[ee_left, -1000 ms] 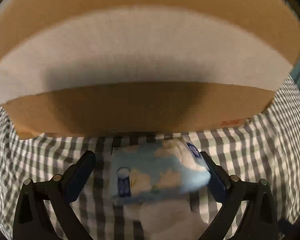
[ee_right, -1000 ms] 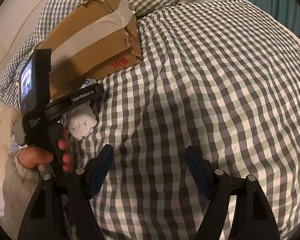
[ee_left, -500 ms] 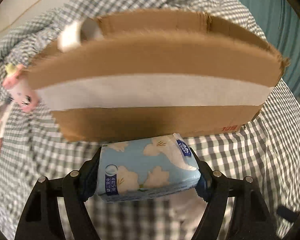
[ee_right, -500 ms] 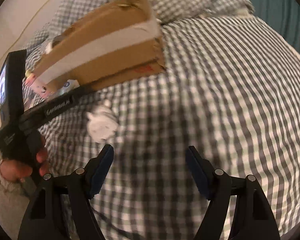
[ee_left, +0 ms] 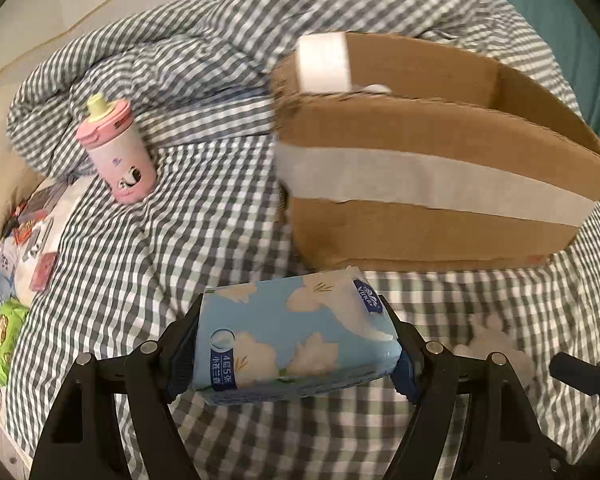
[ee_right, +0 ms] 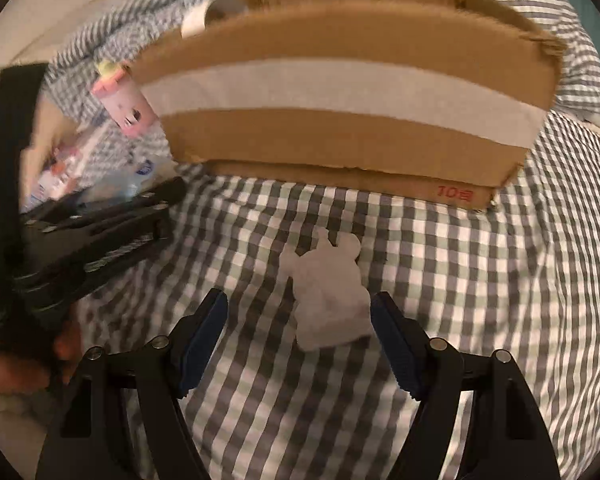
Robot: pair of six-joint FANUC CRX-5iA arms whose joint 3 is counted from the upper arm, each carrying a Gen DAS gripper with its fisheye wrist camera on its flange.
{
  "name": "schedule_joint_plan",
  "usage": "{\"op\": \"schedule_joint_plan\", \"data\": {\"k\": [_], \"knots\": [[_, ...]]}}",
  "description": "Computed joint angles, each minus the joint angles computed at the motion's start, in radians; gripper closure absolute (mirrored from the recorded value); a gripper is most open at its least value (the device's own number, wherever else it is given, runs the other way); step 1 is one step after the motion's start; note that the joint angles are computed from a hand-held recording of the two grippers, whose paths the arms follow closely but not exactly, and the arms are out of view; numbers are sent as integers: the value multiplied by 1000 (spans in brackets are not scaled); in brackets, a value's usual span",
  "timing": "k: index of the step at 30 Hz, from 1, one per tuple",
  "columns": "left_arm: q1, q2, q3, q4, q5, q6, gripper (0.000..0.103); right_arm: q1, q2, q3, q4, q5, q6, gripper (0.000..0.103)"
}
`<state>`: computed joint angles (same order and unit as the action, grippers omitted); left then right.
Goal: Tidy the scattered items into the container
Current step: 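Grasp the blue floral tissue pack with the left tool while the right tool grasps the white bear-shaped item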
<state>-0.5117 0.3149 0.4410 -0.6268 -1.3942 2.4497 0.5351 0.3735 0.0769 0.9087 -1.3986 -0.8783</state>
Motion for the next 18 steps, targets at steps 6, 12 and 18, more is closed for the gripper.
{"op": "schedule_joint_plan", "data": {"k": [6,12,18], "knots": [[15,-3,-25,25,22,-5,24,-52,3,13,-91,50,76,30],[13,6,-22,35,27,-23,24,-39,10,40,-137,-6,51,56],[-1,8,-11,36,23,-34,24,23,12,76,-117,-112,-15,56]]}}
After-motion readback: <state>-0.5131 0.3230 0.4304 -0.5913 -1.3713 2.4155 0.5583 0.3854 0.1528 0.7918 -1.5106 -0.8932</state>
